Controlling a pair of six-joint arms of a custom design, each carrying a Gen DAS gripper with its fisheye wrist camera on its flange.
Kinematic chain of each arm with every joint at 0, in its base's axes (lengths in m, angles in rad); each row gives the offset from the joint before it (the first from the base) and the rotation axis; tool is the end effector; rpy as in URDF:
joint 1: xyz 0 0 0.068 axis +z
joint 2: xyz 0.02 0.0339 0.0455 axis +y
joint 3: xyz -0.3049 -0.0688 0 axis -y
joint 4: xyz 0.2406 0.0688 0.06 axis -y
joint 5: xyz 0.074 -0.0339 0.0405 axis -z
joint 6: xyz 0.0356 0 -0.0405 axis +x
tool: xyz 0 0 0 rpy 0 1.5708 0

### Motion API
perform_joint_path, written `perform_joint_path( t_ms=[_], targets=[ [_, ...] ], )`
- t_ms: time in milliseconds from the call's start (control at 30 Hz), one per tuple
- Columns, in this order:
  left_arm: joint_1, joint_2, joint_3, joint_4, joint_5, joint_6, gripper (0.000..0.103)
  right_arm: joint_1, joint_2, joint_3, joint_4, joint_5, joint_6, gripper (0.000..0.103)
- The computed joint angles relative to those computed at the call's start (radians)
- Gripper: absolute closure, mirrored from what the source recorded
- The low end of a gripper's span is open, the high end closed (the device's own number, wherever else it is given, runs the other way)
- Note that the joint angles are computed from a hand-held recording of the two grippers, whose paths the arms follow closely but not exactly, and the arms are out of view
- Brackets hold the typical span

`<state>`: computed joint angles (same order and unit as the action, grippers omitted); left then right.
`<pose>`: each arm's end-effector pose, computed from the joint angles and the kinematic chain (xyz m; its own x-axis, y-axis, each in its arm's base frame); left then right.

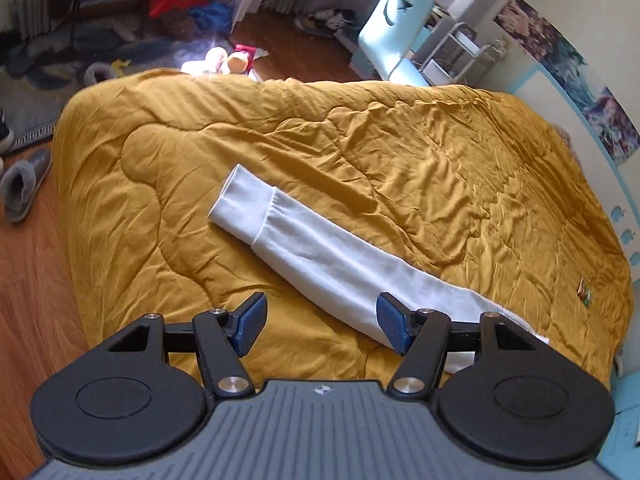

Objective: Fold small clothes
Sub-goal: 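Move the left gripper to a sweatshirt sleeve cuff and grasp it, then lift the held sleeve and fold it across the sweatshirt body, then release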

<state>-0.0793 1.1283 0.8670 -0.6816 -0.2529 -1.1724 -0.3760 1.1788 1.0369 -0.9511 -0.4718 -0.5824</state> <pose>0.2012 -0.0071 0.2971 -0.2486 -0.8754 -0.4145 -0.7706 0.4380 -0.4629 0.1908 -0.0579 0.3268 -0.7628 -0.2256 -0.6060 -0.3435 0.9354 0.0841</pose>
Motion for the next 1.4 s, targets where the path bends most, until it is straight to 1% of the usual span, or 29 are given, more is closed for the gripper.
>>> perform_joint_path(
  t_ms=[67,133,167,233,267,333,400,467,500,567,600,700,767,800,867,933,1000,1067,1133,1200,1233,1267,1300,1333,1367,1400],
  targets=[
    [0.213,-0.054,-0.142,0.167,0.214,0.050,0.041,0.023,0.001,-0.011,0.015,0.029,0.016,0.026],
    [0.384,-0.055,-0.244,0.297,0.389,0.082,0.047,0.041,0.008,-0.020,0.031,0.058,0.034,0.026],
    [0.436,-0.040,-0.272,0.336,0.442,0.091,0.048,0.049,0.010,-0.024,0.037,0.070,0.042,0.026],
    [0.531,0.024,-0.323,0.435,0.529,0.112,0.054,0.065,0.016,-0.032,0.051,0.095,0.057,0.026],
    [0.561,0.055,-0.341,0.486,0.556,0.122,0.056,0.073,0.017,-0.038,0.058,0.105,0.063,0.026],
    [0.611,0.123,-0.366,0.593,0.616,0.142,0.070,0.099,0.014,-0.058,0.079,0.134,0.074,0.026],
    [0.631,0.189,-0.368,0.676,0.649,0.165,0.073,0.121,0.009,-0.076,0.094,0.157,0.077,0.026],
    [0.629,0.253,-0.345,0.714,0.644,0.207,0.083,0.141,0.006,-0.089,0.101,0.175,0.083,0.026],
    [0.621,0.281,-0.332,0.729,0.636,0.216,0.090,0.150,0.006,-0.095,0.104,0.183,0.085,0.026],
    [0.606,0.314,-0.318,0.754,0.622,0.225,0.094,0.158,0.001,-0.104,0.111,0.191,0.085,0.026],
    [0.591,0.324,-0.305,0.743,0.600,0.229,0.095,0.161,-0.001,-0.107,0.116,0.197,0.086,0.026],
    [0.560,0.323,-0.297,0.722,0.544,0.222,0.097,0.164,0.003,-0.104,0.121,0.207,0.088,0.026],
    [0.567,0.308,-0.312,0.720,0.542,0.221,0.096,0.155,0.007,-0.098,0.119,0.200,0.084,0.026],
    [0.572,0.301,-0.320,0.719,0.547,0.215,0.095,0.152,0.007,-0.096,0.118,0.197,0.083,0.026],
    [0.596,0.274,-0.355,0.738,0.576,0.198,0.087,0.150,0.010,-0.095,0.120,0.193,0.085,0.026],
    [0.599,0.252,-0.359,0.693,0.574,0.184,0.065,0.151,0.012,-0.098,0.120,0.190,0.082,0.026],
    [0.584,0.235,-0.368,0.674,0.550,0.182,0.062,0.152,0.014,-0.107,0.122,0.187,0.077,0.026],
    [0.579,0.242,-0.378,0.690,0.541,0.175,0.060,0.155,0.016,-0.117,0.130,0.191,0.078,0.026],
    [0.585,0.270,-0.386,0.735,0.542,0.134,0.055,0.153,0.017,-0.121,0.131,0.191,0.076,0.026],
    [0.610,0.302,-0.410,0.825,0.564,0.071,0.054,0.141,0.016,-0.120,0.130,0.180,0.066,0.026],
    [0.619,0.320,-0.440,0.921,0.568,0.040,0.058,0.127,0.013,-0.118,0.132,0.158,0.055,0.026],
    [0.621,0.338,-0.452,0.981,0.562,0.032,0.065,0.114,0.011,-0.116,0.134,0.133,0.046,0.026],
    [0.616,0.347,-0.458,1.016,0.551,0.041,0.095,0.103,0.007,-0.112,0.135,0.106,0.037,0.026],
    [0.604,0.350,-0.466,1.056,0.541,0.059,0.097,0.097,0.003,-0.108,0.137,0.087,0.029,0.026],
    [0.586,0.339,-0.470,1.074,0.520,0.087,0.097,0.094,-0.003,-0.109,0.143,0.072,0.020,0.026],
    [0.567,0.324,-0.467,1.067,0.494,0.111,0.097,0.090,-0.011,-0.114,0.156,0.055,0.008,0.026]
  ],
)
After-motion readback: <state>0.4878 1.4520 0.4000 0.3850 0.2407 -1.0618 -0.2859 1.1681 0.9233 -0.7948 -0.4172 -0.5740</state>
